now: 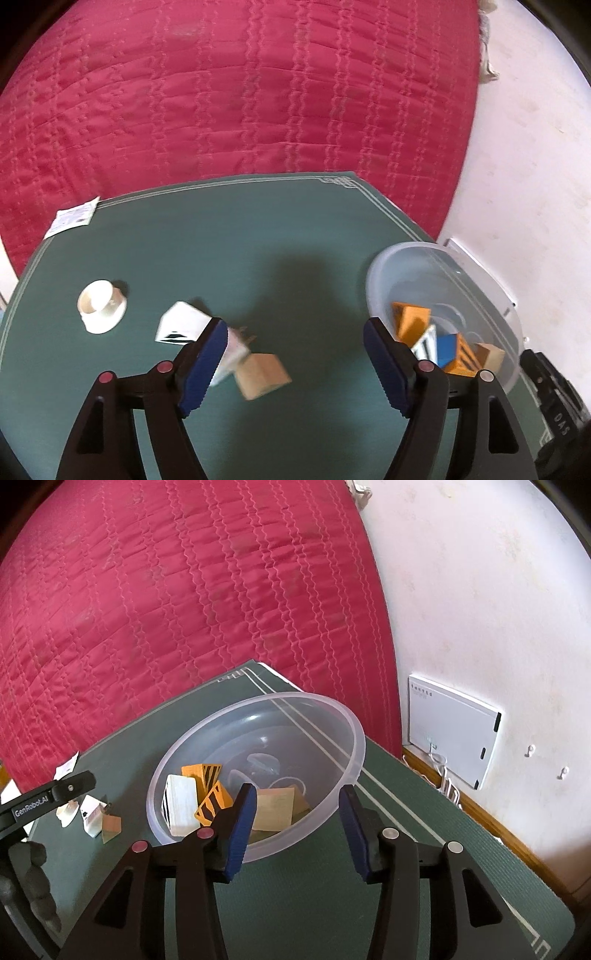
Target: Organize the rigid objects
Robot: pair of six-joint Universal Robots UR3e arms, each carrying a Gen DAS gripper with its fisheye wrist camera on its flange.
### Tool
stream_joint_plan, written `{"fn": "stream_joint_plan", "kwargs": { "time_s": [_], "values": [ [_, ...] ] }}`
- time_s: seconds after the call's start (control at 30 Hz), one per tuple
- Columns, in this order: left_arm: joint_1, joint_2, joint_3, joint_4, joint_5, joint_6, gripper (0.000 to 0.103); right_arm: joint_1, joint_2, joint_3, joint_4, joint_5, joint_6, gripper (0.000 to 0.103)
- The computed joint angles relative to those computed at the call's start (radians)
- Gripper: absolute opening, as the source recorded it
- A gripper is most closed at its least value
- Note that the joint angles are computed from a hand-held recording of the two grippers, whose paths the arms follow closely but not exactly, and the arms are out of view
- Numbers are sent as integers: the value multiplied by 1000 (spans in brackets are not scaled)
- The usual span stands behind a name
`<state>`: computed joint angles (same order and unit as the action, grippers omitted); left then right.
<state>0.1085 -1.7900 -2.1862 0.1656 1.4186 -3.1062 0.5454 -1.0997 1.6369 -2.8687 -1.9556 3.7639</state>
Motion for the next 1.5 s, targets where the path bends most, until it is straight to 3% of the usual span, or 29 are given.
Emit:
{"fn": "stream_joint_plan", "kwargs": {
  "time_s": [0.4, 0.83, 1.13, 1.33, 1.5],
  "values": [
    [189, 76, -125, 59, -24, 153, 81, 22, 6, -25, 17, -8, -15, 48],
    [301, 18, -152, 37, -111, 221, 82, 76, 22, -130, 66, 103, -76, 53],
    [331, -74, -43, 53, -123, 313, 82, 103, 94, -291, 143, 235, -126, 53],
    [288, -169, 39, 56, -105, 390, 82, 58, 169, -425, 243, 465, -126, 53],
    [271, -210, 128, -4, -92, 390, 83, 79, 237, -533, 318, 474, -150, 53]
  ]
}}
